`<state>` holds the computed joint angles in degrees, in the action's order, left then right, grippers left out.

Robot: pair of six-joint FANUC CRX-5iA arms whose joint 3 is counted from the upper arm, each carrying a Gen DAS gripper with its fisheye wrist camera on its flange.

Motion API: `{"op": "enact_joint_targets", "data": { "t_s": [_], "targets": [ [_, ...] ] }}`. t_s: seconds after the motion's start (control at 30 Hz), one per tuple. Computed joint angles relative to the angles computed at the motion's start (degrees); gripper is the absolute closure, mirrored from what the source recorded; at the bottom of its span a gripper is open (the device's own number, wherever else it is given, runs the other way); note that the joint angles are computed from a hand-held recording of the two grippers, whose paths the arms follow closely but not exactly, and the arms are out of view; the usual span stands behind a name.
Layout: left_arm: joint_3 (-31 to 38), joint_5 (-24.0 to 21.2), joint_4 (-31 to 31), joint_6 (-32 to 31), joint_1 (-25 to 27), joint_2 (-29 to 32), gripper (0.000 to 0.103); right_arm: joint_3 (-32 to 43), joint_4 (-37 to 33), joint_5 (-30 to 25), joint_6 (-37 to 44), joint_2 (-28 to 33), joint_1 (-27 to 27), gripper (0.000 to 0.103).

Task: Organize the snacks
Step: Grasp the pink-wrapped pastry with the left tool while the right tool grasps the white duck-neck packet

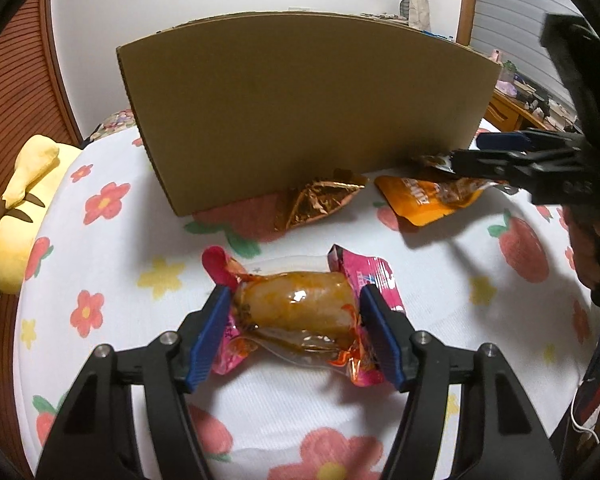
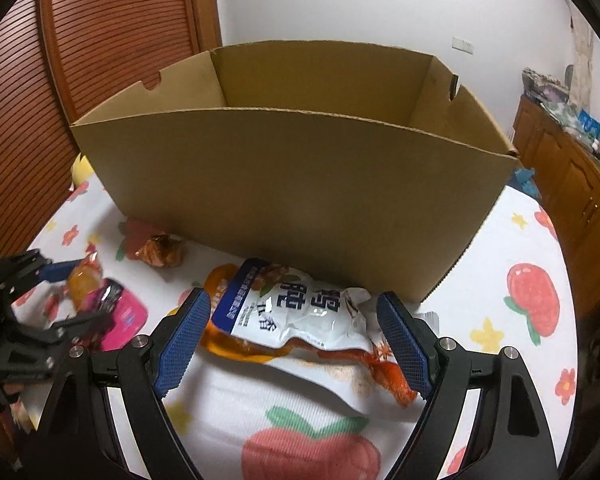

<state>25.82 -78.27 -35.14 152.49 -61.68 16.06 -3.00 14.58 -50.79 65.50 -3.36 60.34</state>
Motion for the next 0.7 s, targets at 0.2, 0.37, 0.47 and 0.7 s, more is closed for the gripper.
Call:
{"op": "enact_joint_targets", "data": {
  "t_s": [0.2,0.37,0.47,0.7],
  "targets": [
    [0.19,-0.05,-0.25,0.67,-0.56,0.17,0.037,1.70,-0.37,-0.84,0.27,2.41,-0.57,0.016],
    [0.30,-0.04,-0.25,0.71,-0.61,0.22,0.037,3.54,-4.53,-2.14,2.62,3.49,-1.97,0.014],
    [0.37,-0.06,-0.46,0.90,-0.90,0.32,0.037,3.21,-5.80,-2.62,3.97,2.86,-2.07,0.015],
    [0.29,-0.04,-0.69,1.20,-1.11,0.29,0.037,1.62,-8.48,-2.74,6.50,0.33,-1.60,0.022]
  ]
}}
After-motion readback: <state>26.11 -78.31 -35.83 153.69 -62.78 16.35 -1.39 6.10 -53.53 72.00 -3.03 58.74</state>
